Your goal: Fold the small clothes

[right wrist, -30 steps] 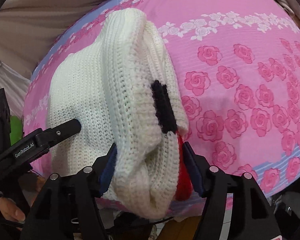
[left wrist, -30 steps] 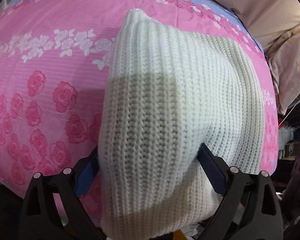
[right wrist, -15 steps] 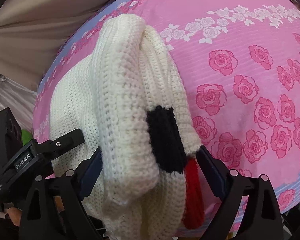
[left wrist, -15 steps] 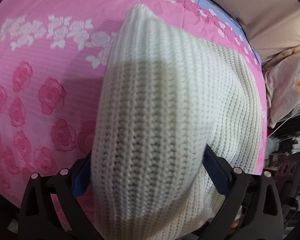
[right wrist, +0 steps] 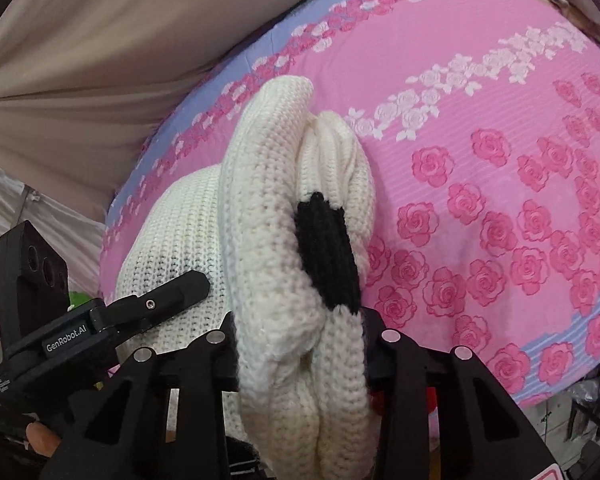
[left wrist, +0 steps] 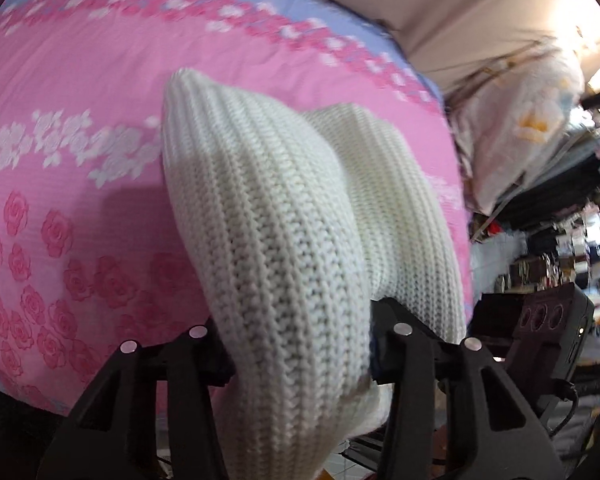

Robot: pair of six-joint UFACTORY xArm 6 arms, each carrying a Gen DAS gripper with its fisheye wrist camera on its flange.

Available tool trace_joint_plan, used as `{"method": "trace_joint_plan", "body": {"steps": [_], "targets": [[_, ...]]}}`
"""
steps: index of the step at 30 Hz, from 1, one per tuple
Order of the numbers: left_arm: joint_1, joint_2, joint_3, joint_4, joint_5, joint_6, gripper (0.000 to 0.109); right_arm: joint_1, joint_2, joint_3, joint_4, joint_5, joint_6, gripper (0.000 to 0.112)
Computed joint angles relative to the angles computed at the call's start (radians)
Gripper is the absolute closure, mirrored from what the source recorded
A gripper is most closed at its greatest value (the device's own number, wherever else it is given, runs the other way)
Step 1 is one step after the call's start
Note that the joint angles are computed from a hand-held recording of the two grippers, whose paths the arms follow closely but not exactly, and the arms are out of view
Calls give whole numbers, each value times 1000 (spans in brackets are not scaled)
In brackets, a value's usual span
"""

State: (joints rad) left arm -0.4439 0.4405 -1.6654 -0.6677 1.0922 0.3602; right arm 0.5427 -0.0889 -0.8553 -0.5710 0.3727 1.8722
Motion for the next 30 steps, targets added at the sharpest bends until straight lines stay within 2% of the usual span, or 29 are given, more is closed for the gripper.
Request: {"method": "trace_joint_plan", "body": {"steps": [5,8,13,18,20,23,28,29,30], "targets": [[-33,-32,-59,-49,43,78,64,41,-173,30,-108,178,101,78],[-39,-73,-72,-96,51,134,64,89,-255,19,-195,315,176,78],[-49,-145,-71,-162,2,229,64,209,-271,-125,-342,612,165,78],[-9,-226,-51,-264,-60,336,64,274,-211,-283,-483,761,81,78],[14,-240,-51,-290,-83,368,63,290,-174,-343,-537,773,48,77],[62,-254,-49,-305,-120,403,63,276,-101,-437,-574,711,-7,77],[150,-168,-75,-226,-153,382,58,177,63,-560,-519,494,-101,74],[161,-143,-69,-220,-169,383,51,150,110,-577,-491,439,-118,69],[171,-92,-70,-202,-200,383,47,120,152,-580,-452,377,-128,60]]}}
